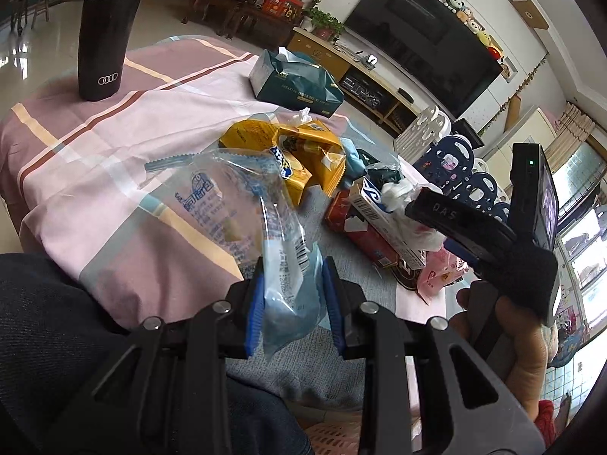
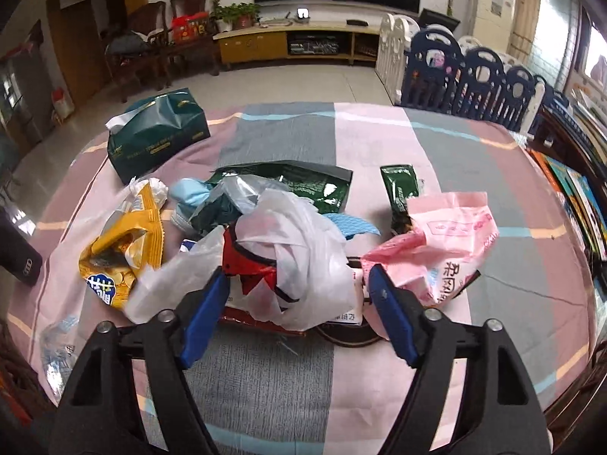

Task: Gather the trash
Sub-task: 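Grasp the clear plastic bag with the left gripper while the right gripper grasps the white bag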

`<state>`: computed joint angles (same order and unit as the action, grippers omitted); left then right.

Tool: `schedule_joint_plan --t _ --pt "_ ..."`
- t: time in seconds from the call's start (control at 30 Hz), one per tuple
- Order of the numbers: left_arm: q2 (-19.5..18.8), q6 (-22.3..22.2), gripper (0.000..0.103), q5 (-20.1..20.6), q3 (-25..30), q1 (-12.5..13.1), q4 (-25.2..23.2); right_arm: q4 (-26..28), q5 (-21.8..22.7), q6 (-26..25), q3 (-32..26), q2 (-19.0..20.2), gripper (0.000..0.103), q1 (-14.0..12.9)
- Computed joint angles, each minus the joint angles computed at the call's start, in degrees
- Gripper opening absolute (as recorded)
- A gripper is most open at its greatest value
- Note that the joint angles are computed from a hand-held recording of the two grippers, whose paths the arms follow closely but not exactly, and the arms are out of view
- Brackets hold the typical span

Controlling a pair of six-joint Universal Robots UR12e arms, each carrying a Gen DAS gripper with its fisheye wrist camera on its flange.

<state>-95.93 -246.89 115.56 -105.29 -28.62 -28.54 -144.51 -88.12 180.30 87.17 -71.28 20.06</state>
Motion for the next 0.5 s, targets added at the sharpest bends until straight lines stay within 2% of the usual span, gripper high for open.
schedule_joint_plan --t 0.1,0.23,0.33,0.5 --pt "0.0 0.2 0.030 -0.1 0.1 0.0 0.0 -0.5 1.4 -0.5 1.3 -1.1 0.024 -0.6" --pt "-0.1 0.4 0.030 0.1 0.2 0.0 -0.1 -3.2 4.0 2.1 4.7 -4.3 0.021 -2.4" --pt "-0.1 0.5 0.030 0.2 0.3 0.0 -0.5 -6.3 6.9 3.9 9.5 -8.2 0.021 -4.6" --pt "-0.5 2.0 0.030 1.1 0.9 -0.4 -0.8 -6.1 7.1 6.4 16.1 -13.3 0.021 -7.5"
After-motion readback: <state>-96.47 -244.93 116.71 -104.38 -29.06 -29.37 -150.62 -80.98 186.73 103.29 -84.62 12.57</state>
